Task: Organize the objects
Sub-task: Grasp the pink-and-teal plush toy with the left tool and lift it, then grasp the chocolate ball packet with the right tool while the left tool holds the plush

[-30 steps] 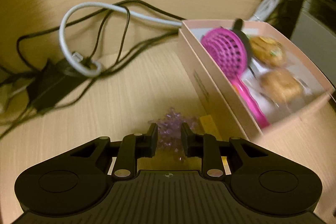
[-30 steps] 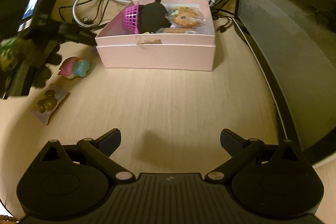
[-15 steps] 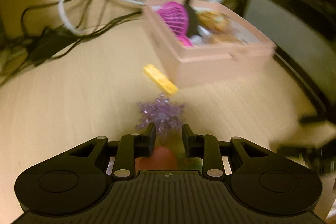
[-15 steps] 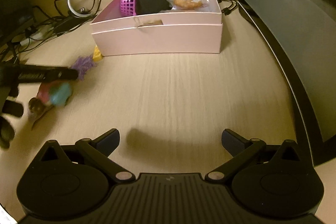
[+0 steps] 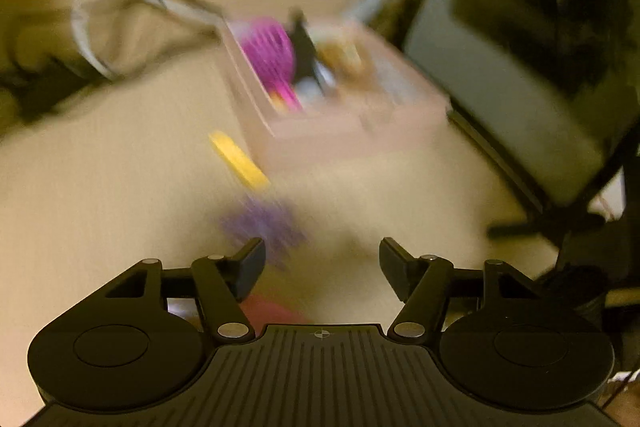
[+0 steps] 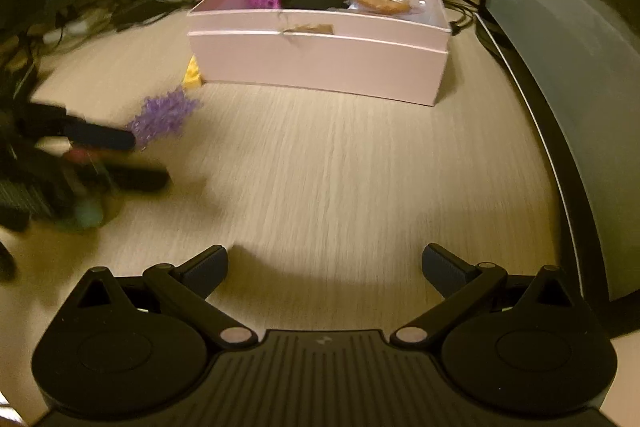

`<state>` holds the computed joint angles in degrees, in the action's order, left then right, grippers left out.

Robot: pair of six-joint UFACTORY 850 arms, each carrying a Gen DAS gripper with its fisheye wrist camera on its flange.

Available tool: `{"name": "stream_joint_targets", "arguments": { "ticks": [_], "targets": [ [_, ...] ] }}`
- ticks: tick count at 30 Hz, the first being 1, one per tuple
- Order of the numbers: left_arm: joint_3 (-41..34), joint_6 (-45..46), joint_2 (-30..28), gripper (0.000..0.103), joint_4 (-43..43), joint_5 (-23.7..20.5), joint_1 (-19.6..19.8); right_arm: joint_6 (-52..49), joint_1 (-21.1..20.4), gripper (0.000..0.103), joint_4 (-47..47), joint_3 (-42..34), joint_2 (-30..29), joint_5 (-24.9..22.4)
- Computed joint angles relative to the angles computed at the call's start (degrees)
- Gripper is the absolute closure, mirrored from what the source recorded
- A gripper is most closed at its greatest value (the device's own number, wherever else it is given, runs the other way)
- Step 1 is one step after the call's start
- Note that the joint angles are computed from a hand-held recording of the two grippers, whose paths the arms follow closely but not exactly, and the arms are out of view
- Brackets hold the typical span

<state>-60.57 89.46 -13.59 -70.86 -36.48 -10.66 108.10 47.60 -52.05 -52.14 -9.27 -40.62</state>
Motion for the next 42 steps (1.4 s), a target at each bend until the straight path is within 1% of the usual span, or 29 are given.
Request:
{"name": "stream_joint_targets", "arguments": {
  "ticks": [2,4,6,7,8,10,11,13,15,17,18,21,22,23,24,26,29,31,33,37,39,41,42],
  "targets": [
    [-0.01,1.17,1.24,0.034,-2.92,0.84,2.39,0.58,0.1,0.0,-1.05,0.62,0.45,0.41],
    [-0.38,1.52,1.54,0.034,-3.51,0.77,4.89,2.25,0.24,0.0,-2.05,0.97,0.64,0.39],
    [-0.78,-1.27,1.81,0.036,1.85,0.69,6.47,3.37,0.42,0.0,-2.66,1.02,0.59,0.07],
    [-0.97,-4.38,1.91,0.036,5.59,-0.1,6.92,3.59,0.52,0.0,-2.98,0.98,0.47,-0.17],
    [-0.76,-7.2,2.25,0.036,7.96,-1.95,7.46,3.23,0.46,0.0,-3.08,0.84,0.26,-0.35],
    [0.67,-11.59,3.49,0.036,9.32,-5.3,7.76,3.48,0.7,0.0,-3.41,0.54,-0.08,-0.86],
    [1.67,-14.0,4.24,0.036,9.18,-5.71,7.34,3.82,0.75,0.0,-3.53,0.5,-0.15,-1.03],
    [3.65,-18.58,5.58,0.036,9.38,-3.49,5.5,4.42,0.81,0.0,-3.53,0.35,-0.33,-1.37],
    [5.38,-20.63,6.38,0.036,10.33,2.39,2.44,4.61,0.86,0.0,-2.95,0.01,-0.54,-1.69],
    [6.74,-22.96,6.77,0.036,13.68,10.29,-1.4,5.07,1.1,0.0,-3.35,0.08,-0.24,-1.89],
    [7.16,-24.19,6.7,0.036,15.19,12.39,-2.78,5.41,1.46,0.0,-3.73,0.0,-0.15,-2.64],
    [7.57,-24.49,5.87,0.036,15.89,14.66,-4.74,6.17,2.53,0.0,-5.12,-0.11,0.5,-5.36],
    [7.85,-23.46,5.9,0.037,15.32,15.07,-4.91,6.34,2.74,0.0,-5.39,-0.13,0.74,-6.1],
    [8.15,-20.73,5.8,0.048,13.18,15.94,-5.19,6.4,2.82,0.0,-5.63,-0.12,0.99,-6.66],
    [8.42,-17.94,5.98,0.05,11.22,16.45,-5.11,6.44,2.91,0.0,-5.91,-0.18,1.11,-7.05],
    [8.52,-16.22,6.3,0.051,9.89,15.86,-4.54,6.43,2.91,0.0,-6.6,-0.31,1.17,-7.04],
    [9.35,-13.98,8.04,0.052,7.59,15.82,-3.36,5.87,2.34,0.0,-7.94,-0.89,0.69,-4.52],
    [9.53,-14.25,8.96,0.053,6.88,15.16,-1.76,5.23,1.67,0.0,-8.75,-1.98,-0.42,-1.69],
    [10.21,-15.58,10.37,0.053,6.14,14.58,1.14,4.17,0.96,0.0,-9.91,-3.62,-1.87,1.71],
    [12.23,-19.85,13.17,0.054,7.04,17.36,7.37,1.32,-0.32,0.0,-12.39,-8.82,-6.14,9.23],
    [12.84,-24.9,14.07,0.054,10.54,18.01,10.32,-3.46,-1.14,0.0,-10.2,-12.97,-9.39,12.98],
    [13.06,-28.56,14.46,0.054,12.85,18.54,12.68,-10.24,-1.87,0.0,-5.41,-17.4,-12.85,16.11],
    [13.09,-29.33,14.52,0.054,13.05,18.68,13.65,-13.64,-2.13,0.0,-2.5,-19.51,-14.54,16.87]
  ]
}}
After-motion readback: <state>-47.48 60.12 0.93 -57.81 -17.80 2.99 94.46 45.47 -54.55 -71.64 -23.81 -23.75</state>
